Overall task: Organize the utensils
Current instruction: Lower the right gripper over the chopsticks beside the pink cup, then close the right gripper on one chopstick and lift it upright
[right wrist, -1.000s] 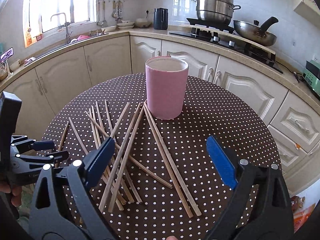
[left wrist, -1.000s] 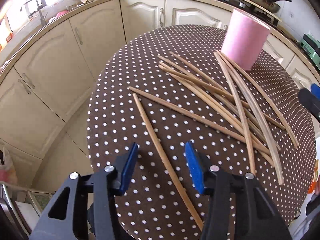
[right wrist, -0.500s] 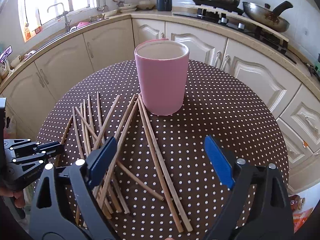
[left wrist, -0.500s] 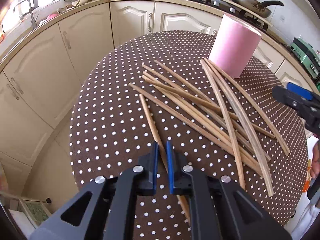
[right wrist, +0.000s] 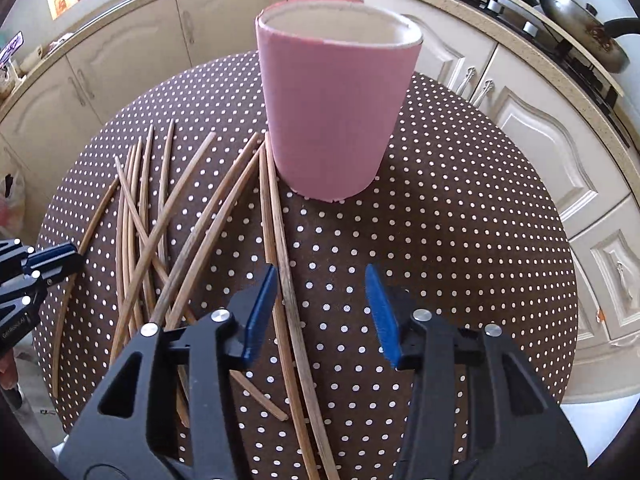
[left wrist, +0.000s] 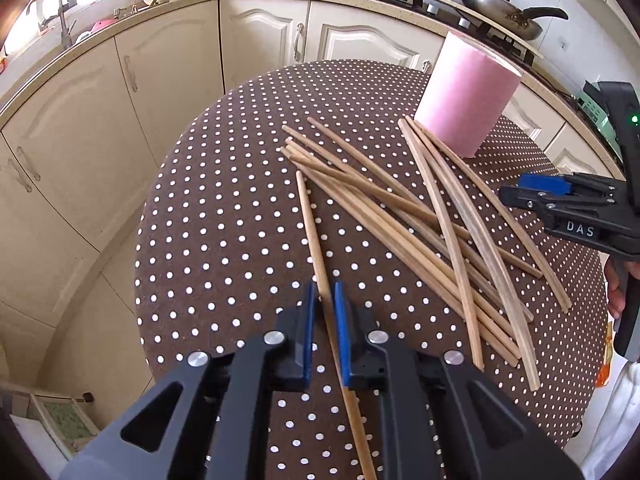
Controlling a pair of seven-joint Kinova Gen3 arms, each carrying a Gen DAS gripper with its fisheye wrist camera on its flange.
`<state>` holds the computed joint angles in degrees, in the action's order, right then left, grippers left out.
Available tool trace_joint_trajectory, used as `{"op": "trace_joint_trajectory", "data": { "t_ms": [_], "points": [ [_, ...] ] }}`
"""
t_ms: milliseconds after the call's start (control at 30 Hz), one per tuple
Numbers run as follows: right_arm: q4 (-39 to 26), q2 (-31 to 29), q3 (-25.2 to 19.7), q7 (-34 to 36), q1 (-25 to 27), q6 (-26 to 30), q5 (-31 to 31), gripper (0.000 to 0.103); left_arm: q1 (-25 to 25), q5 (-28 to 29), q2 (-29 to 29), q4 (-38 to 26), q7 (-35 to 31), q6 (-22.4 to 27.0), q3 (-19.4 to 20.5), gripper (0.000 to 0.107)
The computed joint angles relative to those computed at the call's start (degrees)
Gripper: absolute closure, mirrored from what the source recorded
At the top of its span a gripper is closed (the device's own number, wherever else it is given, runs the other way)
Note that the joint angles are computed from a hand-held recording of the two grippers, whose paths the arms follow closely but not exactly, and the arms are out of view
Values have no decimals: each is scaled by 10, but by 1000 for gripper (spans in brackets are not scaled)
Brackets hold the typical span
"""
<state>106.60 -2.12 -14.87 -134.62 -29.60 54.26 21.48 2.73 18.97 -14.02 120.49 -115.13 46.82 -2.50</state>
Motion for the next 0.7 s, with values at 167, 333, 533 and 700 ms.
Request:
{"op": "trace_joint_trajectory", "data": {
  "t_ms": [167,333,533,700],
  "points": [
    [-10,9,13,57,10,-7,-39,65,1,-4,3,-2,7,-3,3,97],
    [-41,40,30,130,22,16,-84,69,1,-8,7,-5,19,-4,7,100],
    [-91,65,46,194,35,52,-126,70,-5,0,29,-31,19,28,2,100],
    [-125,79,56,205,42,76,-119,70,-9,-12,33,-36,32,27,15,100]
  ]
}}
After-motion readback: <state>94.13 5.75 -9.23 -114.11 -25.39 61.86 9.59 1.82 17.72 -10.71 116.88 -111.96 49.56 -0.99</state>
